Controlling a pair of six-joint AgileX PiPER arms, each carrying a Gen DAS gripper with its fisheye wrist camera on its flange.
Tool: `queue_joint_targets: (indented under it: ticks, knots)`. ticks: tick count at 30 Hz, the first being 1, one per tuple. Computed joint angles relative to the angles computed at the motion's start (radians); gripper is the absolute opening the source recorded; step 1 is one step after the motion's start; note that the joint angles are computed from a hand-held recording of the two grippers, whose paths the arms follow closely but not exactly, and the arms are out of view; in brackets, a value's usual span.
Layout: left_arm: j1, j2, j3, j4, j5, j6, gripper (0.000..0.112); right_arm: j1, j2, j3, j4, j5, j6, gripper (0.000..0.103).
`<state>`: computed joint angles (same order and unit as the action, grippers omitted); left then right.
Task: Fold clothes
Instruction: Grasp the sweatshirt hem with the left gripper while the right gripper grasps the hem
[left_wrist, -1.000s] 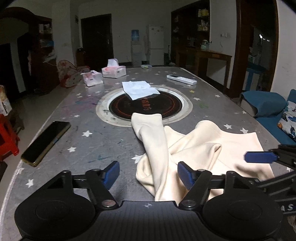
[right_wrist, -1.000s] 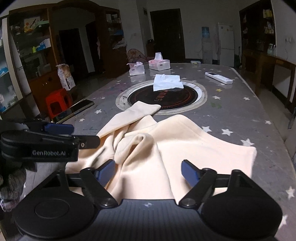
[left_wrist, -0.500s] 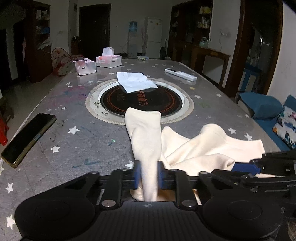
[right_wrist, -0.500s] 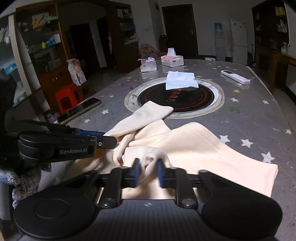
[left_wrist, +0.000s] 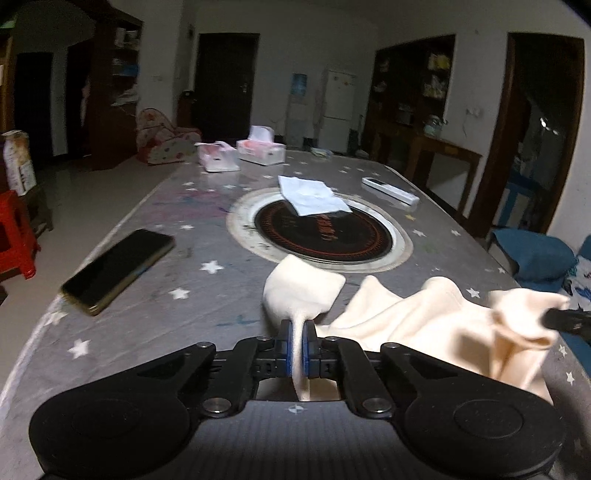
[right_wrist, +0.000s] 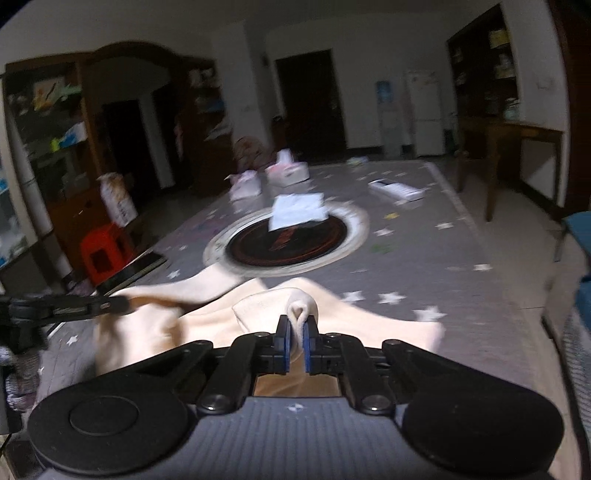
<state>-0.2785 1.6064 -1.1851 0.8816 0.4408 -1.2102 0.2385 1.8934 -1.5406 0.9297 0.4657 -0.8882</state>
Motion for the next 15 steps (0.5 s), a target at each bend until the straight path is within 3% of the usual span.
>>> queue_joint_targets:
  ticks: [8, 15]
  knots:
    - [-0.049, -0.237, 0.214, 0.089, 0.077, -0.164, 0.005, -0.137, -0.188, 0.237, 0.177, -0.057, -0.190, 0.006]
    - [-0.173, -0.428, 0.346, 0.058, 0.245, -0.179, 0.005, -0.241, -0.318, 0.406, 0.268, -0.070, -0.303, 0.006]
